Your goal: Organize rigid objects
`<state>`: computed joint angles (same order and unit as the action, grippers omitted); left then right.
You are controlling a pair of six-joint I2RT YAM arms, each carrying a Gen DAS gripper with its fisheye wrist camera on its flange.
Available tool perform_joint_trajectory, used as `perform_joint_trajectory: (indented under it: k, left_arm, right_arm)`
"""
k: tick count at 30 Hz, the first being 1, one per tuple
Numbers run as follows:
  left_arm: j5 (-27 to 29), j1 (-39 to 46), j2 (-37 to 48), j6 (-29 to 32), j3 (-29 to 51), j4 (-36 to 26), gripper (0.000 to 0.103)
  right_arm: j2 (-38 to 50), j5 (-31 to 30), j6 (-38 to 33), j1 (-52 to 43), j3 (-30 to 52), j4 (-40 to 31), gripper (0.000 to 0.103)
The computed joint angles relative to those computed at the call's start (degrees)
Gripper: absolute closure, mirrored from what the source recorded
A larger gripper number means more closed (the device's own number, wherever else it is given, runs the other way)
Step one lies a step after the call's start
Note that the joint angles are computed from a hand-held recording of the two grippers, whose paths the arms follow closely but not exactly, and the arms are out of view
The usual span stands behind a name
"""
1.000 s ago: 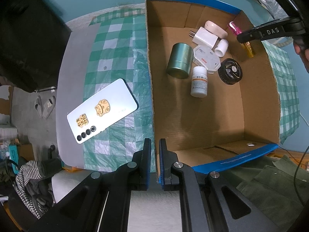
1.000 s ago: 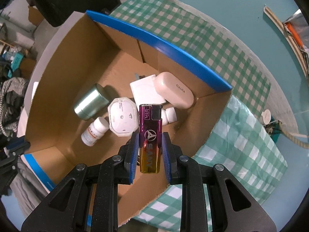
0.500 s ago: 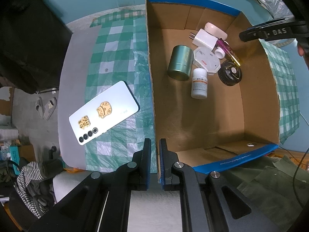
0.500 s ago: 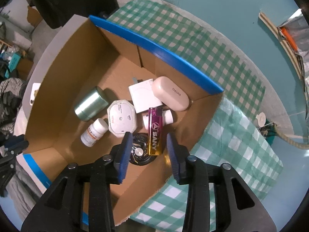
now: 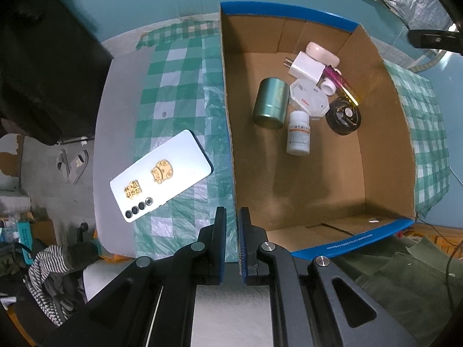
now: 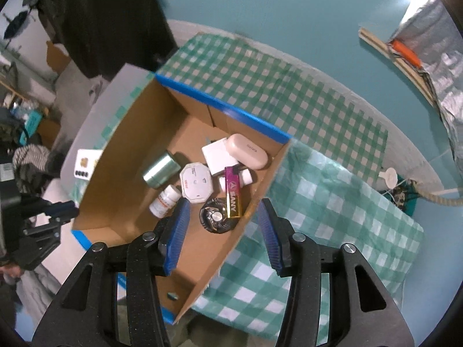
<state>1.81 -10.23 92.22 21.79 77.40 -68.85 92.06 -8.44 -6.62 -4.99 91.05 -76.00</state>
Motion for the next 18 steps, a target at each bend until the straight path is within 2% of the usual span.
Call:
perform_joint_trajectory:
  k: [5,7,9,11,13,15,16,18]
  left_arm:
    - [0.1,-0.3,0.2,-0.6,2.5,-0.9,0.094]
    - [0.2,-0.6,0.1,-1.1,3.9,-1.4,0.089]
    - [0.4,-0.8,-0.2,-1.4,5.7,-1.8,0.079]
    - [0.8,-1.2,-0.8,-2.0,8.3,-2.2,0.074]
    - [1.5,-1.7,-0.9,-2.8,10.4,-2.9,0.070]
    - [2.1,-2.5,-1.0,-3.8,13.3,-3.7,0.058]
    - [2.0,-3.1,-1.3,-4.2,14.3,-3.6,0.055]
    - [1.9,-4.3,-1.8,-5.5,16.6,-3.8,0.042]
  right_arm:
    - [-4.1,-0.4,0.4,-2.6,1.7,-2.2,0.055]
    - [-5.8,-0.9,1.0,-4.0,2.5,-3.1,0.054]
    - [-7.3,-0.4,1.4,-4.9,3.0,-3.5,0.054]
    - [-8.8,-0.2,1.8,-5.7,3.6,-3.6,0.053]
    - [-10.5,0.9,2.7,-6.6,4.5,-4.0,0.048]
    - [-12.3,1.6,3.0,-7.2,4.8,-3.7,0.041]
    - [-13.0,2.2,3.2,-7.5,5.0,-3.7,0.041]
    - [-14.3,3.0,3.3,-8.0,5.7,-4.1,0.040]
